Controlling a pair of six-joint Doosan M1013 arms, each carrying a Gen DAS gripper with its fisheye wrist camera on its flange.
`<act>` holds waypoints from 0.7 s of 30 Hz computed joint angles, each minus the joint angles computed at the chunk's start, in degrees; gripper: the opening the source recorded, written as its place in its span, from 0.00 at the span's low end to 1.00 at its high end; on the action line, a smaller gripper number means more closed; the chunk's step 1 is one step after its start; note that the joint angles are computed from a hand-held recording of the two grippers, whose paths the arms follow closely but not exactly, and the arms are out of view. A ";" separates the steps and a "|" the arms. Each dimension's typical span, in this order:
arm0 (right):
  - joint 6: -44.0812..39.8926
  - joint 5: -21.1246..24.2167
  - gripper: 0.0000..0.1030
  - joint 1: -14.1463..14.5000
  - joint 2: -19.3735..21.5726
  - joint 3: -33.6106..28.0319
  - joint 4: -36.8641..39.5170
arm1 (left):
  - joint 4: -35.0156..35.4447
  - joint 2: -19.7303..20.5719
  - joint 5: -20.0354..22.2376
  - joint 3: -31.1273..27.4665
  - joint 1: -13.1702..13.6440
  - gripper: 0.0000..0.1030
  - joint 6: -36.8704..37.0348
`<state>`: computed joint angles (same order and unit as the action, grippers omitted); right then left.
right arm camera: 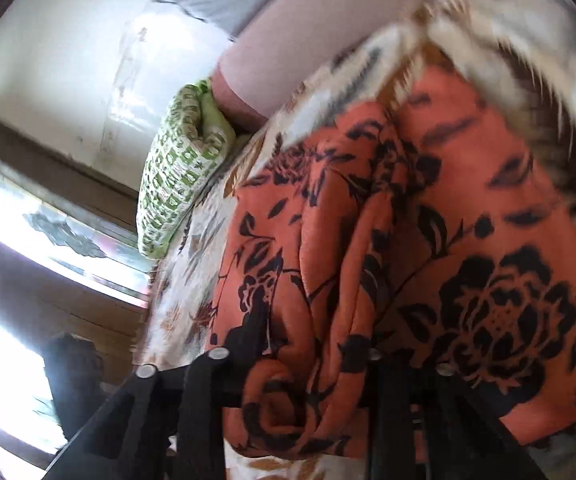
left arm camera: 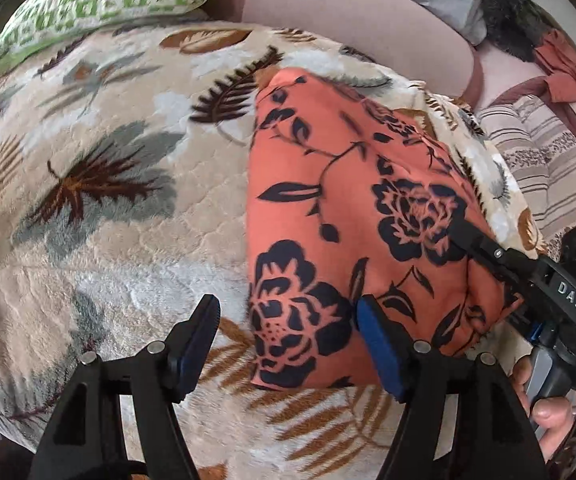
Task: Fold small clothes
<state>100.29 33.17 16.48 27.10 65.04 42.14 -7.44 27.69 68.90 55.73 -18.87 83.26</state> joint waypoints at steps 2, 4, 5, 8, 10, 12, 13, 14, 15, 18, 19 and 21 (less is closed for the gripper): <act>-2.89 -7.43 0.23 0.75 -2.74 3.15 -2.48 | -0.42 -0.54 -0.58 -0.07 -0.56 0.69 1.09; -6.27 -15.52 0.22 1.65 -5.26 5.77 -5.68 | -1.77 -1.08 -2.01 -0.06 -1.17 0.69 2.82; -6.01 -19.05 0.22 2.14 -6.40 6.99 -9.44 | -1.69 -1.38 -2.42 0.11 -1.70 0.70 3.51; 2.52 -21.57 0.23 1.87 -8.20 9.56 -18.94 | 2.12 -0.86 -2.01 -0.10 -3.86 0.70 5.62; 4.27 -12.78 0.23 -0.04 -6.94 8.19 -14.74 | 5.78 0.22 0.02 -0.35 -4.99 0.71 5.03; 5.96 -1.46 0.26 -2.93 -4.84 7.19 -4.56 | 9.18 0.43 0.17 0.43 -5.78 0.77 4.72; 5.16 1.95 0.26 -4.34 -4.10 7.82 2.94 | 9.82 0.17 -0.79 1.14 -5.98 0.77 4.80; 1.37 2.72 0.26 -5.26 -4.00 8.97 10.44 | 9.60 -0.03 -1.42 1.52 -5.93 0.78 4.90; -3.02 2.71 0.29 -6.11 -4.23 10.35 17.37 | 9.20 -0.10 -1.57 1.60 -5.79 0.78 4.92; -7.80 -0.94 0.62 -6.90 -5.19 11.77 22.87 | 7.64 -0.07 -0.66 1.48 -5.18 0.78 5.72; -9.83 -2.85 0.77 -7.04 -5.36 12.11 25.59 | 7.44 0.23 -0.39 1.10 -5.08 0.78 6.01; -17.19 -1.86 0.85 -7.66 -4.22 11.54 35.26 | 7.79 0.48 -0.49 0.83 -5.34 0.78 6.19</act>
<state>83.11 31.31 8.83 22.88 76.58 77.40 0.35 28.17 68.41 56.56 -24.21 89.45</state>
